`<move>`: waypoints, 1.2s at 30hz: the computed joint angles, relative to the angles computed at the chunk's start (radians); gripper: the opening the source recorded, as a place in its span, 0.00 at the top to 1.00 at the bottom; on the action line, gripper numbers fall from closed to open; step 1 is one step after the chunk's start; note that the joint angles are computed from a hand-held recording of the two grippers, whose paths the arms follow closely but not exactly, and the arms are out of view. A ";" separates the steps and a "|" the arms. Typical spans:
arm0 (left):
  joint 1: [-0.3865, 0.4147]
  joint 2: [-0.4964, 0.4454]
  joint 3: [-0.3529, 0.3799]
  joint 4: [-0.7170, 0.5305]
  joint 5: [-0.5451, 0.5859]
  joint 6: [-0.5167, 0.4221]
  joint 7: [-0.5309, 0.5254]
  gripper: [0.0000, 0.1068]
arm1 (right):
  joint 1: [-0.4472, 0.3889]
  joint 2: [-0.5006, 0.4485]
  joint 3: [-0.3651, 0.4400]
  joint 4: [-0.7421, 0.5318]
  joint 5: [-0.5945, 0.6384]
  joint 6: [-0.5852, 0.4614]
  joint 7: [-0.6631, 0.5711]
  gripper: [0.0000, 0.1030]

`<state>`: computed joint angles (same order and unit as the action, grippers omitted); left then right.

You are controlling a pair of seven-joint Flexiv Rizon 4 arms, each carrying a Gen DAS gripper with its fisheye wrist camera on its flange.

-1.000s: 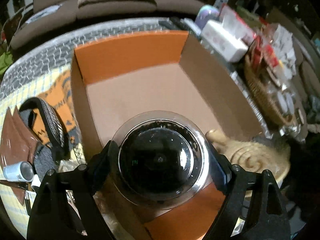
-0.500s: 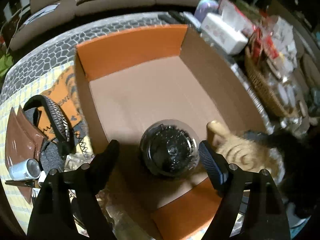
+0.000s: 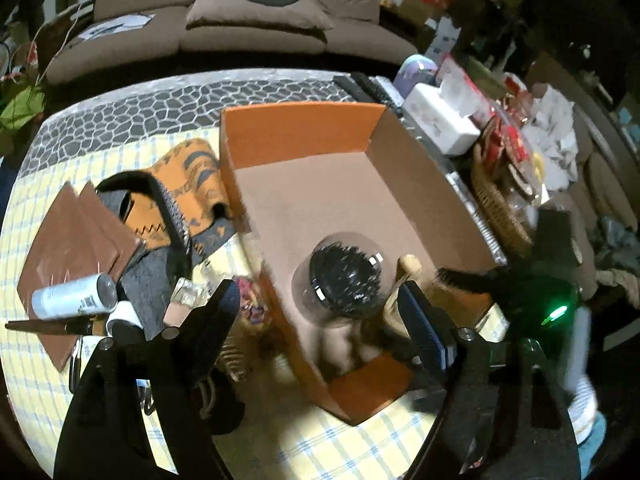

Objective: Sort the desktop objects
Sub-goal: 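Lower the container into the orange box and open the left tool, then lower the wooden hairbrush into the orange box and open the right tool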

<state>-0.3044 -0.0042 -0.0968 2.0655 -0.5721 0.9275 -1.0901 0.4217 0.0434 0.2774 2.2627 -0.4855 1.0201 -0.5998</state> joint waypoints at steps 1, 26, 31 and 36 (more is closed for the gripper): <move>0.001 -0.001 0.002 0.003 0.003 0.001 -0.002 0.26 | -0.001 0.014 0.001 0.003 0.012 -0.004 -0.004 0.10; -0.011 -0.034 -0.017 -0.023 0.027 0.016 -0.048 0.26 | -0.049 0.032 0.018 0.032 -0.329 -0.156 0.153 0.64; -0.011 -0.041 -0.018 -0.026 0.031 0.015 -0.066 0.26 | -0.093 0.074 -0.020 0.080 -0.437 -0.085 0.316 0.70; -0.013 -0.042 -0.021 -0.025 0.015 0.005 -0.062 0.25 | -0.172 0.112 -0.063 0.145 -0.352 0.166 0.413 0.66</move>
<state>-0.3170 -0.0467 -0.1182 2.0404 -0.5571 0.9329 -1.1523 0.2492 0.1555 0.2141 2.4075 -0.8380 1.1860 -0.1863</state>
